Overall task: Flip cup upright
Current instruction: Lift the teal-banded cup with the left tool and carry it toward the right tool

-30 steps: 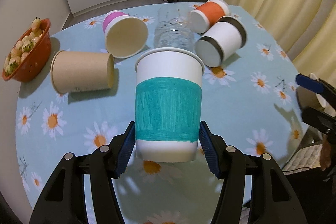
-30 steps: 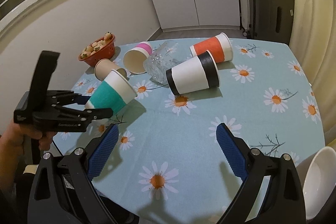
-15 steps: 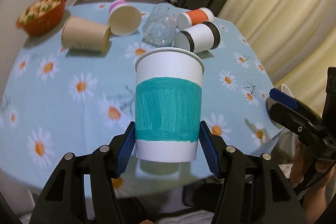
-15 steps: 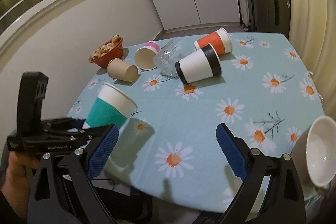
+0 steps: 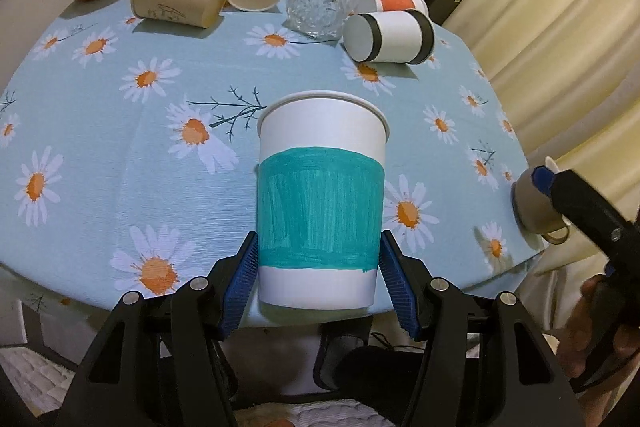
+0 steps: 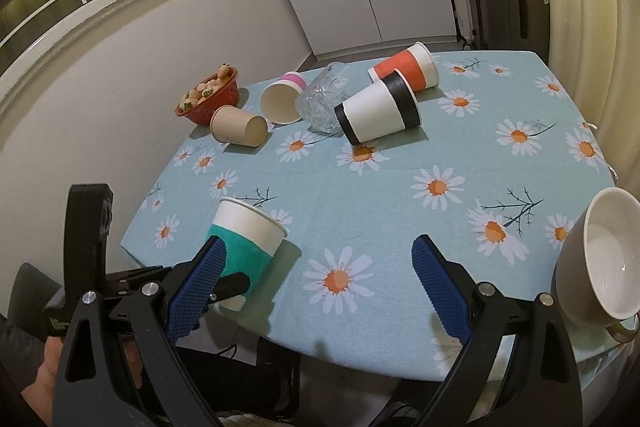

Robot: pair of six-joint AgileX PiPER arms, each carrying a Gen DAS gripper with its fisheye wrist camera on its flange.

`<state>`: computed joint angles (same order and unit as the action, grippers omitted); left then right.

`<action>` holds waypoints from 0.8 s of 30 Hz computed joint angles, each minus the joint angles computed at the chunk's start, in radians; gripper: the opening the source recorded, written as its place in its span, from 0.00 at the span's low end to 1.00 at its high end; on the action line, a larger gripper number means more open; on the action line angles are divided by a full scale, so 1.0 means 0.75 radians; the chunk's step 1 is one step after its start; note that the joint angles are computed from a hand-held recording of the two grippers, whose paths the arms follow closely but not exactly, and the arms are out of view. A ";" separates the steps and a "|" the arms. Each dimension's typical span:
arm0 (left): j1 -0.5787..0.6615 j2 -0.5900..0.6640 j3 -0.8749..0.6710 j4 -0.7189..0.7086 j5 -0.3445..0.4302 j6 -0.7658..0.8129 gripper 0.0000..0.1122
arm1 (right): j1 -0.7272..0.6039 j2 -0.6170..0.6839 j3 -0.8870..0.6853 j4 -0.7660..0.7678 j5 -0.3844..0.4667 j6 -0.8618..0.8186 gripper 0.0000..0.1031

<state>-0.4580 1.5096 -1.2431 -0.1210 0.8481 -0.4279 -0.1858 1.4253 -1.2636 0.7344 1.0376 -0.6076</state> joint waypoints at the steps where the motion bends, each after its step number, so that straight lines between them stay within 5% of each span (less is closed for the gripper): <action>1: -0.007 0.006 -0.002 0.011 0.000 -0.006 0.52 | -0.005 0.002 -0.001 0.003 0.003 -0.002 0.90; 24: 0.094 -0.097 0.015 -0.094 0.025 0.094 0.60 | 0.027 0.014 -0.036 -0.031 0.005 0.046 0.90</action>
<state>-0.3872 1.4371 -1.2318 -0.1913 0.8670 -0.3577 -0.1656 1.4356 -1.2905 0.7113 1.0412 -0.5730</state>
